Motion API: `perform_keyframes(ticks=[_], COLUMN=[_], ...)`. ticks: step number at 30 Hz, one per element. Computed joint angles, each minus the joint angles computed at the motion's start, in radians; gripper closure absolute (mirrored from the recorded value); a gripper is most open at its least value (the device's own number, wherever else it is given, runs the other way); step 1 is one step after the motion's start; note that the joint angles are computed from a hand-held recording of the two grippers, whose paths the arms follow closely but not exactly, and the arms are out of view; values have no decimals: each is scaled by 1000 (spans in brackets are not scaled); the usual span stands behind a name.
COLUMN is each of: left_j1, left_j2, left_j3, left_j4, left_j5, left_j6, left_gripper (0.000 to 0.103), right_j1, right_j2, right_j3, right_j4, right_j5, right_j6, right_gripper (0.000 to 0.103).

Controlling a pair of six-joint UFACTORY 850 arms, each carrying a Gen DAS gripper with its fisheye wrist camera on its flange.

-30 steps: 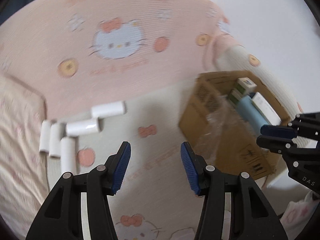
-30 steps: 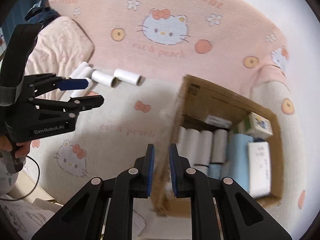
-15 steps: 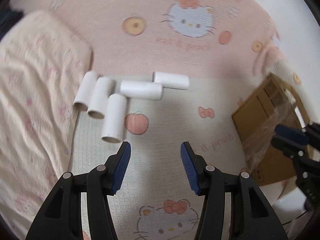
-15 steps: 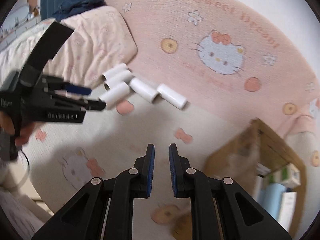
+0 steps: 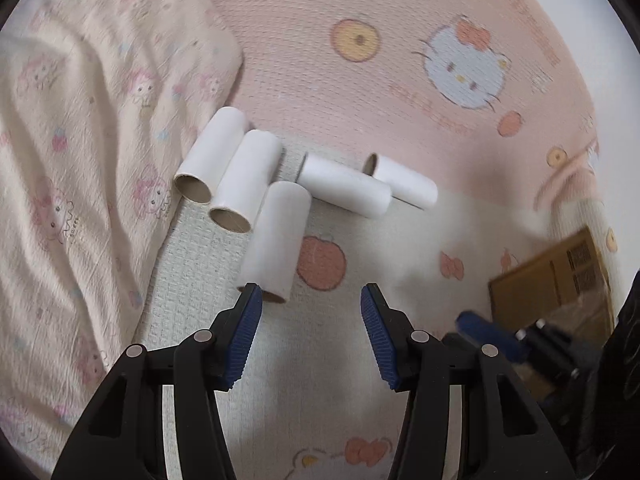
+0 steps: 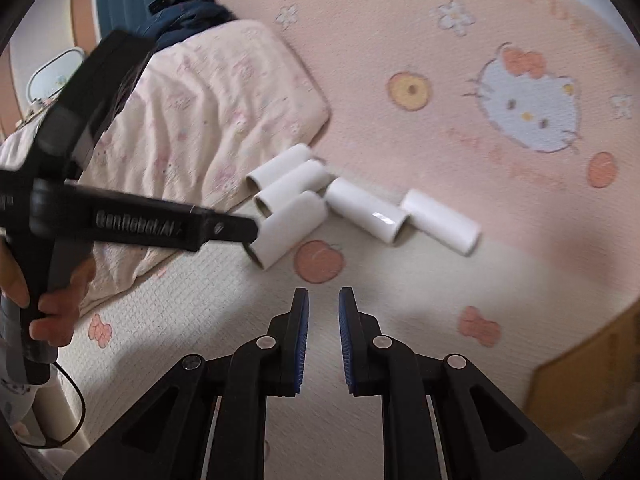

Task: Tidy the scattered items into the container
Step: 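Withdraw the right gripper from the box toward the remaining tubes, then lower the open right gripper around a standing white paper tube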

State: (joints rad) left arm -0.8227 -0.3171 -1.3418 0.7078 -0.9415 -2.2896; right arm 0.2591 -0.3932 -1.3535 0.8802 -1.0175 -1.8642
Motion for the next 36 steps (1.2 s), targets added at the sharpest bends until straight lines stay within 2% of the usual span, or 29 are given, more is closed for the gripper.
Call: perform_keyframes(ticks=[3, 6, 7, 8, 10, 16, 19, 21, 25, 30, 32, 36], left_j1=[17, 35, 41, 46, 56, 81, 79, 73, 69, 70, 73, 74], left_j2=[4, 15, 20, 26, 43, 73, 79, 81, 78, 40, 27, -4], left_j3=[20, 48, 58, 73, 110, 206, 240, 253, 271, 240, 231, 190], left_j4=[-15, -28, -31, -27, -5, 64, 133, 187, 306, 377, 430, 456], left_j5=[10, 26, 32, 43, 90, 229, 280, 294, 359, 403, 441, 466], left_j6=[7, 51, 57, 50, 10, -176, -305, -397, -570, -635, -678, -684], left_gripper=[47, 47, 47, 47, 47, 47, 57, 58, 61, 63, 67, 74], right_j1=[16, 27, 29, 31, 31, 34, 37, 42, 48, 55, 58, 58], right_j2=[-21, -60, -80, -104, -131, -163, -165, -161, -167, -152, -145, -136], right_j3=[13, -3, -21, -44, -71, -107, -110, -104, -104, -74, -61, -40], right_j4=[30, 38, 24, 1, -16, -15, -1, 4, 1, -3, 0, 5], right_j5=[15, 15, -3, -30, -59, -24, 14, 40, 23, 7, 5, 10], right_j6=[1, 75, 116, 158, 196, 313, 336, 339, 340, 289, 255, 217], right_gripper=[84, 62, 51, 47, 46, 45, 44, 44, 44, 44, 44, 44])
